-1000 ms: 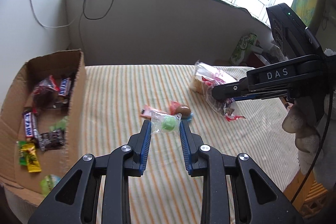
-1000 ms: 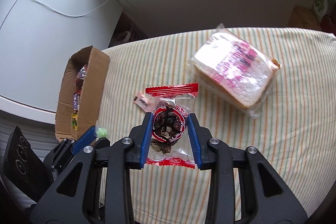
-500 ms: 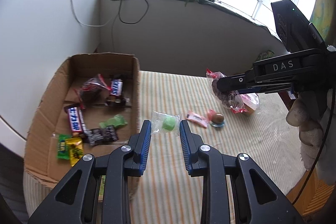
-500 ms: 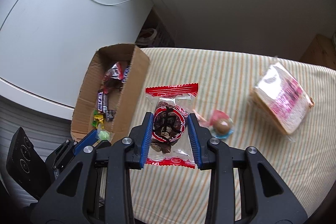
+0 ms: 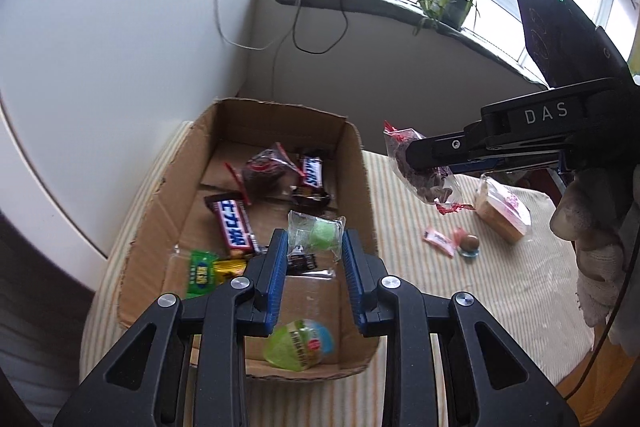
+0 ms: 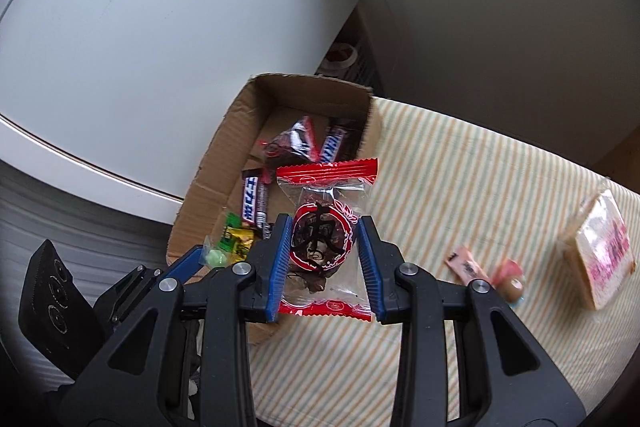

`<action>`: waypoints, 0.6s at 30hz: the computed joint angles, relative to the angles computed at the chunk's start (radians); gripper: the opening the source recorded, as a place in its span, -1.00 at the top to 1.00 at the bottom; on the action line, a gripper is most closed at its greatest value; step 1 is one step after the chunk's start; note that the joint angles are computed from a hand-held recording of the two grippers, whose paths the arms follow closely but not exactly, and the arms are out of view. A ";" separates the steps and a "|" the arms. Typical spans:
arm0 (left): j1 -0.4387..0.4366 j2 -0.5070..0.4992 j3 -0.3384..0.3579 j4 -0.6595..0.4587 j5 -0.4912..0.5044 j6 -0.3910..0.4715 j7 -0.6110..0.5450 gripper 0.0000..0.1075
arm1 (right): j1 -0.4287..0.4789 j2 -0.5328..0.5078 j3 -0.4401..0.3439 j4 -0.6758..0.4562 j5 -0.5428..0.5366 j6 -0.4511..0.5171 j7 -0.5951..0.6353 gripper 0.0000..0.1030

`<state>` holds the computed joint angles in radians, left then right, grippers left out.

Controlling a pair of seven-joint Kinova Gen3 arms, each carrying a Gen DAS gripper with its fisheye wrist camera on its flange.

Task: Organize snacks
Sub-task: 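Carry the pastry and green candy over the box and open both grippers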

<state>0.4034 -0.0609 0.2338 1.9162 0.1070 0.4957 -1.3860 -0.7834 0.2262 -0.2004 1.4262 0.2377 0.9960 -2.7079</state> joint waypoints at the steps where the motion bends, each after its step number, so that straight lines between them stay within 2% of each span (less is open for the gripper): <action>1: -0.003 0.000 -0.003 0.003 -0.001 0.000 0.000 0.52 | 0.000 0.011 -0.002 -0.013 -0.002 0.004 0.009 0.33; 6: -0.021 0.001 -0.024 0.018 0.028 -0.003 -0.017 0.52 | -0.012 0.065 0.004 -0.076 -0.017 0.021 0.048 0.33; 18: -0.041 0.013 -0.032 0.020 0.047 0.005 -0.033 0.52 | -0.023 0.137 0.030 -0.135 -0.065 0.031 0.114 0.32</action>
